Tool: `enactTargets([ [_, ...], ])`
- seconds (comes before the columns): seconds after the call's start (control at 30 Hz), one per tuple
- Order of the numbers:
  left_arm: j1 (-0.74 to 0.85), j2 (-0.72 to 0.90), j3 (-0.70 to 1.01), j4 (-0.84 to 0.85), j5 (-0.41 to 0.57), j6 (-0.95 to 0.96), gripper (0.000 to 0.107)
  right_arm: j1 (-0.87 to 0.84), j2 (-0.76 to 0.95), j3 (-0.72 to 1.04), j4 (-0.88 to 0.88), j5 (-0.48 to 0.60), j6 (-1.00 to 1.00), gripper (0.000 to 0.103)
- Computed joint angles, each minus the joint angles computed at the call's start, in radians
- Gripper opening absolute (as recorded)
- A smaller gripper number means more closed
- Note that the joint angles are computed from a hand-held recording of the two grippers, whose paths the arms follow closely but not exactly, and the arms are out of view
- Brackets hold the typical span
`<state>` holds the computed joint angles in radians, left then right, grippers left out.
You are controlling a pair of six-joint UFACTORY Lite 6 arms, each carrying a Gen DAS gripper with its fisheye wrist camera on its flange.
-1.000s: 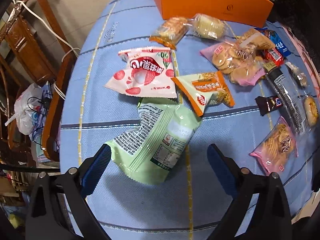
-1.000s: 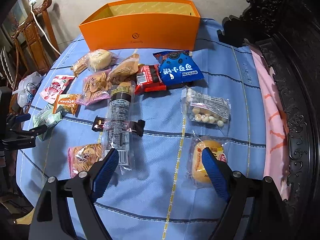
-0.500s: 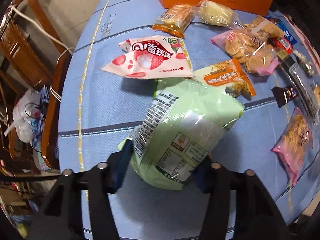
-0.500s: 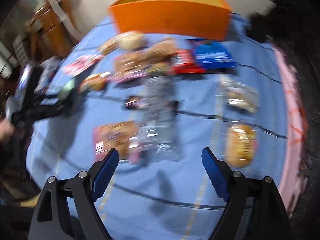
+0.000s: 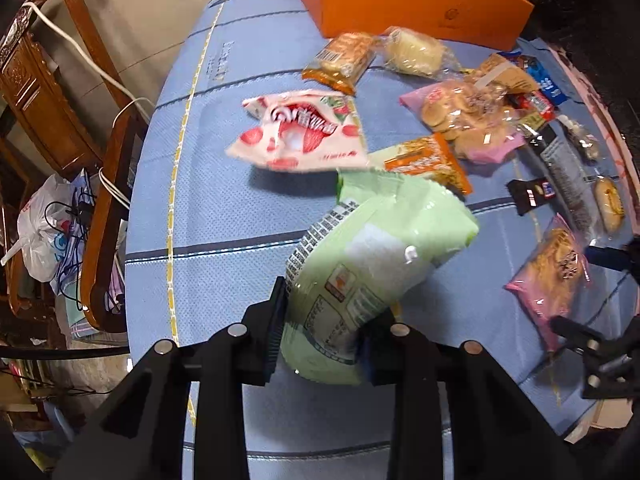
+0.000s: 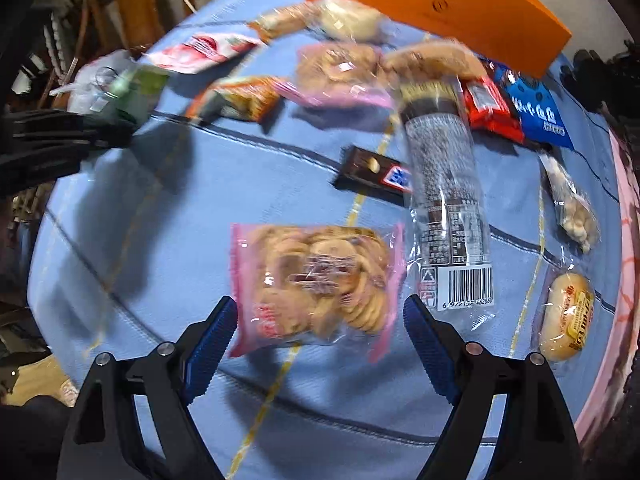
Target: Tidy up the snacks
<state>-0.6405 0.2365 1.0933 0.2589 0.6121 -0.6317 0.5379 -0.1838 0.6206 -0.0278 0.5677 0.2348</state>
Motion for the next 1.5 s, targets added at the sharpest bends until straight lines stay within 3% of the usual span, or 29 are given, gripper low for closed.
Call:
enactTargets([
  [0.17,-0.022,0.001,0.014,-0.010,0.006,0.006,0.029,-0.001,0.067,0.015,0.046,-0.026,-0.031,0.090],
  [0.27,-0.019,0.019,0.013,-0.022,-0.003,0.009,0.028,0.079,0.126,0.036,-0.016,-0.042,0.048,0.089],
  [0.37,-0.017,0.027,0.010,-0.019,-0.015,0.005,0.028,0.102,0.133,0.031,0.016,-0.068,0.026,0.070],
  [0.5,-0.003,0.032,0.010,-0.040,-0.028,0.022,0.028,-0.005,0.070,0.018,0.250,-0.048,-0.213,0.045],
  [0.77,0.029,0.018,-0.002,-0.075,-0.036,0.045,0.026,-0.239,-0.126,-0.027,0.497,0.092,-0.503,0.042],
  [1.13,-0.038,-0.048,0.058,-0.011,0.031,-0.030,0.022,-0.437,-0.264,-0.021,0.528,0.249,-0.606,0.038],
  [1.5,-0.070,0.119,0.117,-0.003,0.030,-0.069,0.029,-0.429,-0.156,-0.003,0.576,0.209,-0.676,0.037],
])
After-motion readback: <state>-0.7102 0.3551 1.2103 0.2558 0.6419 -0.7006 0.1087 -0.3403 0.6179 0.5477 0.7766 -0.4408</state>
